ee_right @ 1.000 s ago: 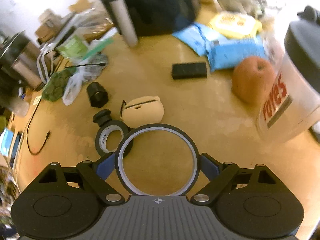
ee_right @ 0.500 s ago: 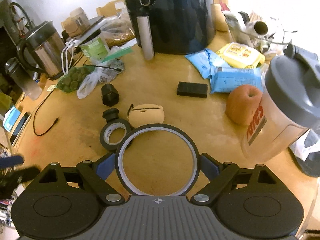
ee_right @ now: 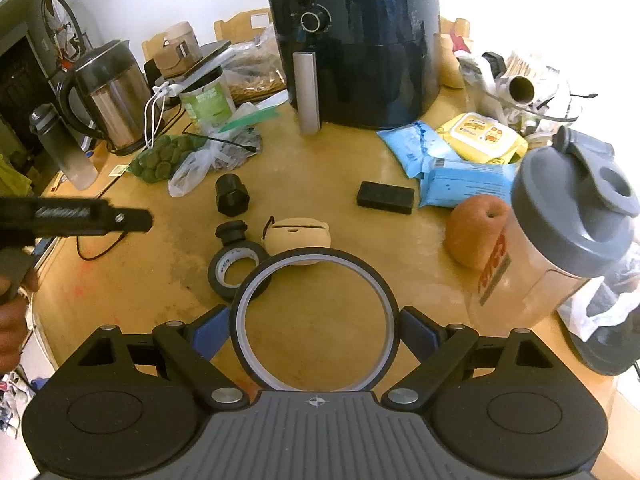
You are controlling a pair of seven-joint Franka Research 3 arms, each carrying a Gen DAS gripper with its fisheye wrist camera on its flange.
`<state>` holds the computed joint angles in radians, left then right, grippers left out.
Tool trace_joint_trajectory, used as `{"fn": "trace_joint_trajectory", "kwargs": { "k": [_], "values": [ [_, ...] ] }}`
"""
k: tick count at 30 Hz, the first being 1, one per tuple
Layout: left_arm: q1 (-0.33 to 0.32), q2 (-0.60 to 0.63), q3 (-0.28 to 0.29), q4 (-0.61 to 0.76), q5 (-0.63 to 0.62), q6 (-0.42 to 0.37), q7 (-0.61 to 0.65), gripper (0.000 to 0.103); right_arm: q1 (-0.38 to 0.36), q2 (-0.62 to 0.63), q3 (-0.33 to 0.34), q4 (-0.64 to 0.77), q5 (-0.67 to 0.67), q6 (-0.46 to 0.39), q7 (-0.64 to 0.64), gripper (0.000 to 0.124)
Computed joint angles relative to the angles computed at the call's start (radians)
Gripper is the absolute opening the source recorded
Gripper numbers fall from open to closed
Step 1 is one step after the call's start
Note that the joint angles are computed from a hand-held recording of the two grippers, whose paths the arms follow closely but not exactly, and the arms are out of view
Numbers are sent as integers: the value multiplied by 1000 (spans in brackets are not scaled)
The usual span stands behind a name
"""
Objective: Organize rigid objects
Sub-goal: 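Lift the ring with the right tool while the left tool reaches to the black tube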
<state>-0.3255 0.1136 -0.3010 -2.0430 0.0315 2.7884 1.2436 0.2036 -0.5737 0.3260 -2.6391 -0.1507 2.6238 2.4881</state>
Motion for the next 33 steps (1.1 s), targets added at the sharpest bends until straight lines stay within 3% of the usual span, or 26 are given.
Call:
{"fn": "trace_joint_trajectory", "kwargs": {
  "k": [17,31,33],
  "values": [
    [27,239,-13,255,-38,-81,-96,78,26,-62,12,-35,36,-58,59,91],
    [78,427,-59,454,-187,-158,-173,77,26,-85,16,-31,29,-111,99,91],
    [76,448,-57,482,-192,-179,-192,69,29,-93,17,-33,31,-124,109,91]
  ]
}}
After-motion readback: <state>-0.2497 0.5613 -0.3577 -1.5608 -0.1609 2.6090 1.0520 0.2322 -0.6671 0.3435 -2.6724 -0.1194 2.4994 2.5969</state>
